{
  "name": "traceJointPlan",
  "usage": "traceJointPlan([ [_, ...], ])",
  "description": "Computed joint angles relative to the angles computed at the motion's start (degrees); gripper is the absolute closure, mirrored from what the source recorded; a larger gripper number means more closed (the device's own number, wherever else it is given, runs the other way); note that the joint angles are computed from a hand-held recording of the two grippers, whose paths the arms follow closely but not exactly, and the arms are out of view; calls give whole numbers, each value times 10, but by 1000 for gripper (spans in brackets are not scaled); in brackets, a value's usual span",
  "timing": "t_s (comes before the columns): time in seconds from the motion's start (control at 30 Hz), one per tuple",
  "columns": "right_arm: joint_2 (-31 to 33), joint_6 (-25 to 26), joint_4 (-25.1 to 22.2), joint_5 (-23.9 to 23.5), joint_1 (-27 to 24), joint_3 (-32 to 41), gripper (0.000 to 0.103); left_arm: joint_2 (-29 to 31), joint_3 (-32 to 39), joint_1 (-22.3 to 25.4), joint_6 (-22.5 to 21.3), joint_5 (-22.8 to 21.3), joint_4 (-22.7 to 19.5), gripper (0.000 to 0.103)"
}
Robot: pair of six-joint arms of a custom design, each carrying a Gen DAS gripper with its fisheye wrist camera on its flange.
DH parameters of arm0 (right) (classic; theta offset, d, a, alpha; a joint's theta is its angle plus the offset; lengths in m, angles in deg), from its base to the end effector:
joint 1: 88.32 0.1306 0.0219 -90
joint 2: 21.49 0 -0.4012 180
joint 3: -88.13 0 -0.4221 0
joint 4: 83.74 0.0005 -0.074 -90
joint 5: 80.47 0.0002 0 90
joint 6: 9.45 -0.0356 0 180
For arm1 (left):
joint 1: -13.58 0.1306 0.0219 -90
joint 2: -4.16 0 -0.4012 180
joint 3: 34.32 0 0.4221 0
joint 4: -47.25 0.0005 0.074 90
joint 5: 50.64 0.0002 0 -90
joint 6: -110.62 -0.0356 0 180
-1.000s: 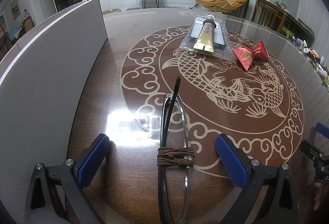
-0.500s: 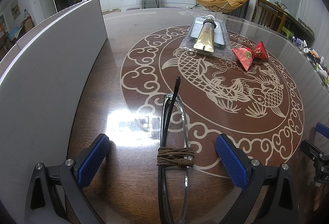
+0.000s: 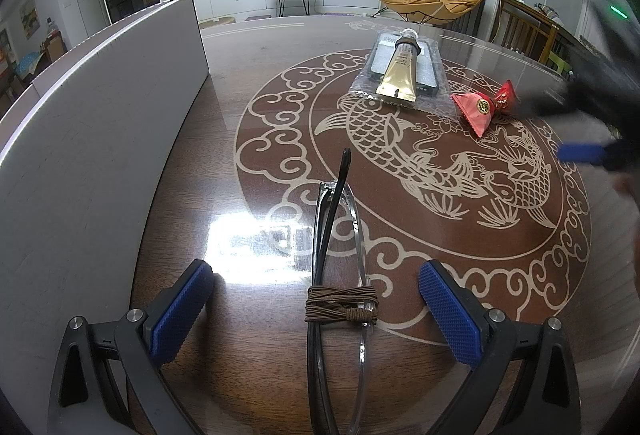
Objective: Organize objects
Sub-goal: 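Grasp the red packets with right gripper while left gripper holds the glasses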
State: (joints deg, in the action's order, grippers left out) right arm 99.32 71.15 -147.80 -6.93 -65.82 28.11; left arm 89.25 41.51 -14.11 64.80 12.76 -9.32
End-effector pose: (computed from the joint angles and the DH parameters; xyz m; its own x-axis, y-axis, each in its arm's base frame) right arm 0.6386 0.2749 0.3711 -0.9034 -0.2047 -0.3768 -0.3350 0.8853 0.3224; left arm 0.4033 -0.1942 0.3658 -0.7558 -0.3071 -0.5783 -0.3814 0.9244 0.0076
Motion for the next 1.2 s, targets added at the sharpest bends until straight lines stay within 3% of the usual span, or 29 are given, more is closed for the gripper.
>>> traceJointPlan([
  [0.13, 55, -66, -6, 32, 17, 70, 0, 0, 0, 0, 0, 1, 1, 0],
  [0.27, 68, -49, 26, 117, 39, 80, 5, 0, 0, 0, 0, 0, 0, 0],
  [0.33, 50, -23, 60, 156, 46, 48, 39, 0, 0, 0, 0, 0, 0, 0],
  [0.43, 15, 20, 102, 158, 45, -9, 73, 0, 0, 0, 0, 0, 1, 0],
  [0.73, -109, 151, 185, 125, 29, -191, 75, 1, 0, 0, -1, 0, 1, 0],
  [0.97, -221, 196, 235, 96, 8, -337, 74, 1, 0, 0, -1, 0, 2, 0],
  [1.1, -256, 196, 248, 80, 0, -380, 74, 1, 0, 0, -1, 0, 2, 0],
  [1.17, -263, 187, 248, 58, -8, -388, 66, 1, 0, 0, -1, 0, 2, 0],
  [1.2, -268, 181, 245, 43, -14, -393, 55, 1, 0, 0, -1, 0, 2, 0],
])
